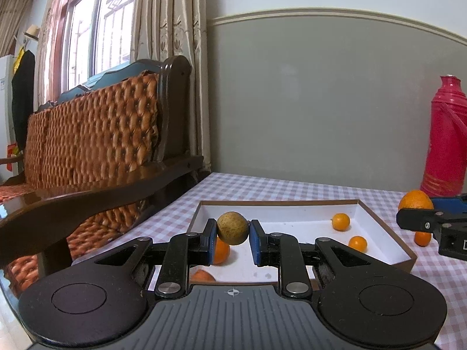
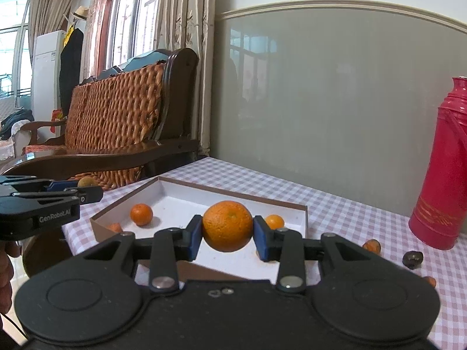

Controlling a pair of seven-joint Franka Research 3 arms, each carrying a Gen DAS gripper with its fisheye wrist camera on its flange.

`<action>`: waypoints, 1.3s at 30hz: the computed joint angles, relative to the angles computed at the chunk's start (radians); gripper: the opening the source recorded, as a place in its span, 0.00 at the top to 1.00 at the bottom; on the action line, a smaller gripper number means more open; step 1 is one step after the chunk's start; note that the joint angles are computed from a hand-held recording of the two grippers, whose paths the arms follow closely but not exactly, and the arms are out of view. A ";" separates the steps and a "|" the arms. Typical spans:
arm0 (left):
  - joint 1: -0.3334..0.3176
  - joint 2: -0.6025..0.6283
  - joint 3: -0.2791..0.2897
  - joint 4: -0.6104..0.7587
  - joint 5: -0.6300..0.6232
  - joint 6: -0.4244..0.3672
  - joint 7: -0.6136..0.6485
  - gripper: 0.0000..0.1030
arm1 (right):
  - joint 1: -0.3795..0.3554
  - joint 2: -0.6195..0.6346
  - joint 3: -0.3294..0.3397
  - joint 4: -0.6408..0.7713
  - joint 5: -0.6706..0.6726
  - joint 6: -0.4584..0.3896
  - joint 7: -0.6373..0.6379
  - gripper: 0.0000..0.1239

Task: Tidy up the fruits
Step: 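Carry the lime and the large orange over the white box with both grippers, then open both grippers to drop the lime and orange into the box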

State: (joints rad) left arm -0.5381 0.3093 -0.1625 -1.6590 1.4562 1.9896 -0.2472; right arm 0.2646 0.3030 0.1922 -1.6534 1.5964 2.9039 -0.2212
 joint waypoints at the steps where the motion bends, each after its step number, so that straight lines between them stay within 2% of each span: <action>1: 0.003 0.003 0.002 0.004 0.000 0.005 0.002 0.77 | 0.003 0.012 -0.001 0.015 -0.012 0.003 0.012 0.77; 15: 0.045 0.072 0.051 0.093 -0.026 0.088 0.056 0.77 | -0.034 0.174 0.060 0.193 -0.245 0.059 0.220 0.77; 25: 0.055 0.154 0.099 0.201 -0.069 0.137 0.129 0.77 | -0.023 0.320 0.052 0.356 -0.529 0.065 0.500 0.77; 29: 0.058 0.189 0.121 0.246 -0.105 0.152 0.164 0.77 | -0.004 0.387 0.019 0.450 -0.662 0.025 0.648 0.77; 39: 0.062 0.251 0.166 0.333 -0.172 0.169 0.207 0.77 | -0.008 0.521 0.015 0.643 -0.890 -0.070 0.880 0.77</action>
State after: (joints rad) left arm -0.4765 0.5599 0.0037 -1.3259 1.2838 2.1590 -0.0399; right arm 0.2565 0.8240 0.2069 -1.0099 0.7066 2.8341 0.6585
